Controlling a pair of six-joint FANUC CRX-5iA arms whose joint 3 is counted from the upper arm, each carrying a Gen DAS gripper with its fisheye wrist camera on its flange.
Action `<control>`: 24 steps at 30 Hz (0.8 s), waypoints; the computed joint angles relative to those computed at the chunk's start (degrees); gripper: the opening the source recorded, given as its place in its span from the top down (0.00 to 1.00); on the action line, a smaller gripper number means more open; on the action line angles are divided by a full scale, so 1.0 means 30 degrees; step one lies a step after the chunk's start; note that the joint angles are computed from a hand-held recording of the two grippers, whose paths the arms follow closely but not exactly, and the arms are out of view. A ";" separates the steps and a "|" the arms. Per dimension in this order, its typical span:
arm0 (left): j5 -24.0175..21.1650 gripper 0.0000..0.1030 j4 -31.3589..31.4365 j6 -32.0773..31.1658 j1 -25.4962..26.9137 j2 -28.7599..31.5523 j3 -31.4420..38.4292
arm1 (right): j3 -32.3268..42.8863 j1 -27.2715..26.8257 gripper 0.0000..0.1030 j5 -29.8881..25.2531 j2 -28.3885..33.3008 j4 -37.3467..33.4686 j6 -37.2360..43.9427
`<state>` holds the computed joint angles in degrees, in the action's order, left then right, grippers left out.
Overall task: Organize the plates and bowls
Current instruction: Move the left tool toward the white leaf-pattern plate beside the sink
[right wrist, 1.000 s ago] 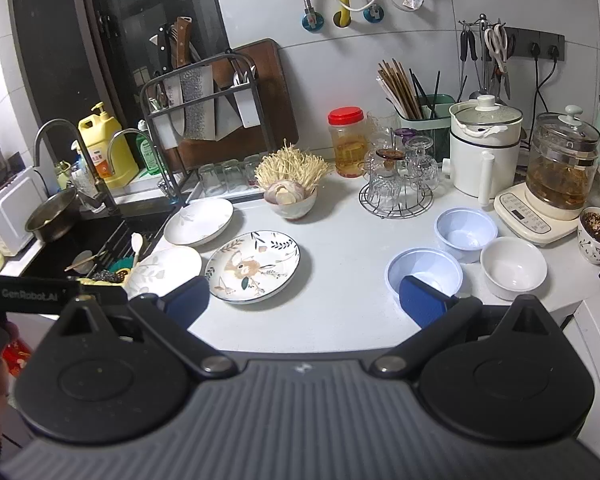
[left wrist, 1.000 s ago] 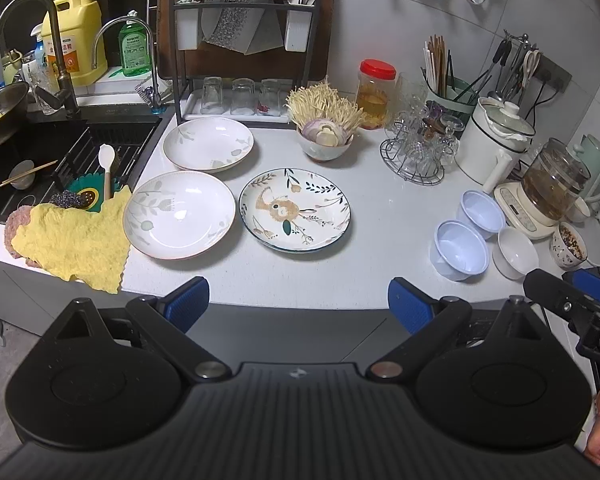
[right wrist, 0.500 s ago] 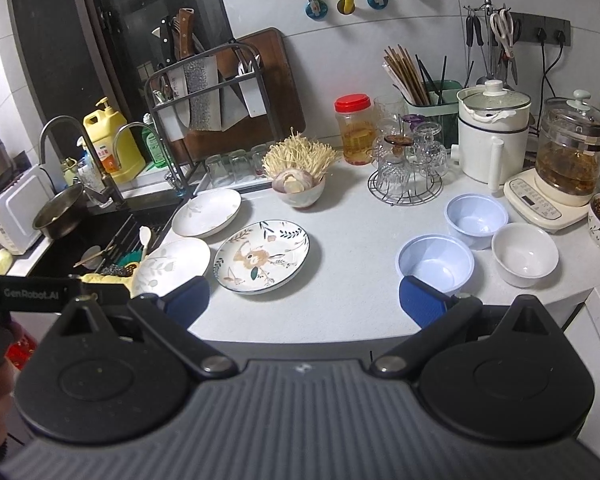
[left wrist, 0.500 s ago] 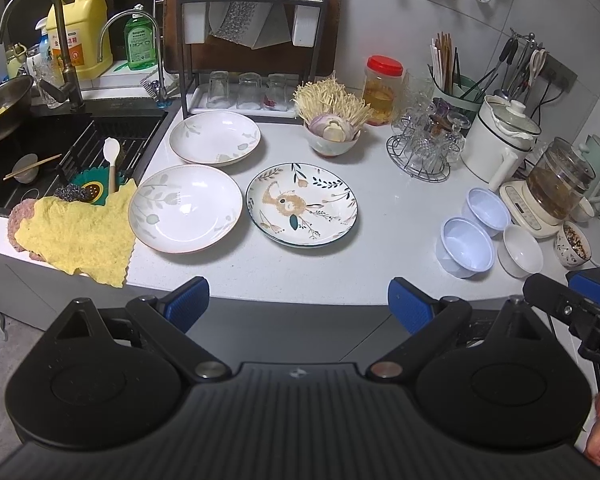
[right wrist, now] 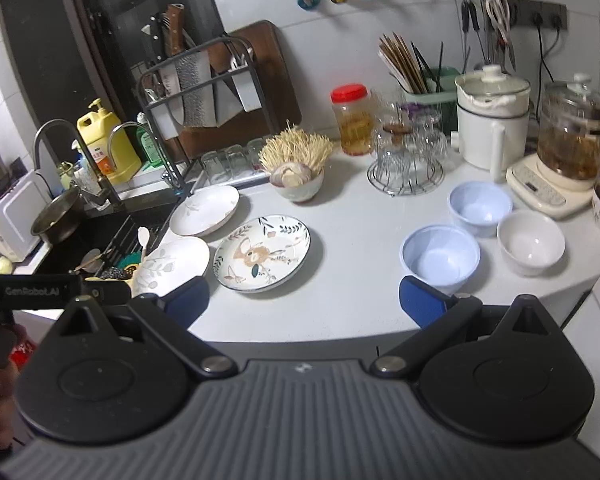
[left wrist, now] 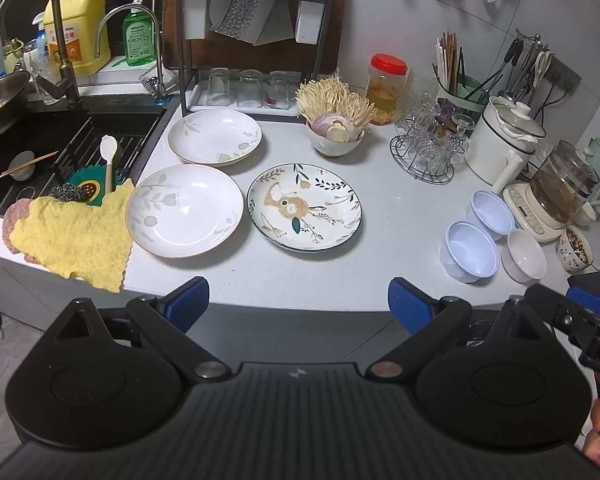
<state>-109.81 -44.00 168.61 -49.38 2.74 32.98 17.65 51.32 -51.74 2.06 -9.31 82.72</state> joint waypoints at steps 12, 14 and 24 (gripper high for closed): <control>0.3735 0.05 0.2545 -0.2394 0.3981 -0.3263 -0.4192 | 0.0870 0.1429 0.00 0.0135 0.1628 0.2036 -0.3878; 0.4399 0.05 0.3012 -0.2965 0.4859 -0.4094 -0.5152 | 0.1326 0.1425 0.00 0.0236 0.2001 0.1211 -0.3999; 0.8395 0.05 0.6513 -0.7116 1.1345 -0.8226 -1.0069 | 0.4257 0.2877 0.01 -0.0720 0.4960 0.2212 -0.5798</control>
